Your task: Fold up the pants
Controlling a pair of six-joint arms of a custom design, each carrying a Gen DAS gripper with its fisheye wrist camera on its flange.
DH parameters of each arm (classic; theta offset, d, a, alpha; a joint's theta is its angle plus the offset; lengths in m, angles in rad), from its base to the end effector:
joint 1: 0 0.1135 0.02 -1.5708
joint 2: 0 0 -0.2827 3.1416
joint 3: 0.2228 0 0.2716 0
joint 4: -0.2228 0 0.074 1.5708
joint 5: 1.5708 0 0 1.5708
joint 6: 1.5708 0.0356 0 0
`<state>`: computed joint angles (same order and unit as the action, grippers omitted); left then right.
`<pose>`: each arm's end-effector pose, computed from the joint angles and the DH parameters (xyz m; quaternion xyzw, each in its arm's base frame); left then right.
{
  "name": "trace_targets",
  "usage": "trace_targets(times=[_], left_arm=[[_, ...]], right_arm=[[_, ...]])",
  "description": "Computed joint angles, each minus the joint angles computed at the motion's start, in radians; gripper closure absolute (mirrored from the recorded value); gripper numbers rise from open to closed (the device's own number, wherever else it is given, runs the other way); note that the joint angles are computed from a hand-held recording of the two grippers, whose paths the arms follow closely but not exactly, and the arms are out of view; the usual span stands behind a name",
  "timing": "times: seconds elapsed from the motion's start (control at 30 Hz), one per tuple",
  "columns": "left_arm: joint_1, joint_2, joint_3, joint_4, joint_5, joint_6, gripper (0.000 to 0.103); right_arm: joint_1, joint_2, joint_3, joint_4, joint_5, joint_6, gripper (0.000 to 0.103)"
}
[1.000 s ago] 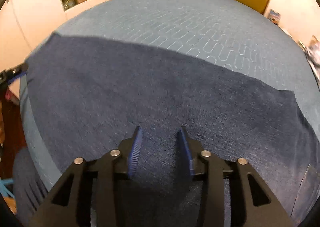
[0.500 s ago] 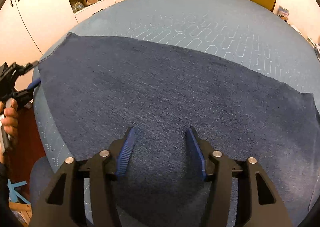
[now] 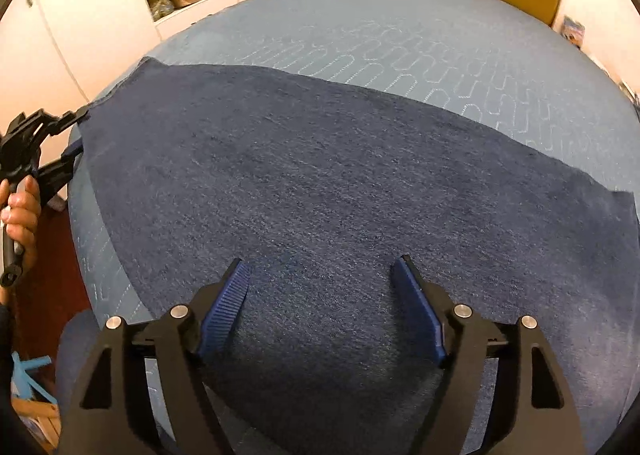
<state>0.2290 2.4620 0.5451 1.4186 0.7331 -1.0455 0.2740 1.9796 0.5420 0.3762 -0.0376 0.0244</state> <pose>0.2924 0.0437 -0.0264 -0.3303 0.7540 -0.4721 0.3155 0.2696 0.0772 0.0227 -0.1251 0.9595 0.0554 0.2464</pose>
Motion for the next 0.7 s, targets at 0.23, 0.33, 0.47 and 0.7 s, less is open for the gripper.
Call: trace_targets(times=[0.23,0.33,0.47,0.7], left_arm=[[-0.032,-0.134,-0.025,-0.148,-0.084,0.099,0.084],[-0.045,-0.205,-0.034,-0.212,-0.102,0.123,0.084],[-0.046,-0.223,-0.002,-0.268,-0.093,0.121,0.084],[-0.058,-0.255,-0.044,-0.256,-0.113,0.135,0.084]], right_arm=[[0.151,0.072,0.066,0.015,0.21,0.003,0.028],[0.167,0.045,0.065,0.022,0.219,0.048,0.027],[0.244,-0.01,0.062,0.063,0.226,0.042,0.022],[0.394,0.161,0.182,0.036,0.316,-0.033,0.02]])
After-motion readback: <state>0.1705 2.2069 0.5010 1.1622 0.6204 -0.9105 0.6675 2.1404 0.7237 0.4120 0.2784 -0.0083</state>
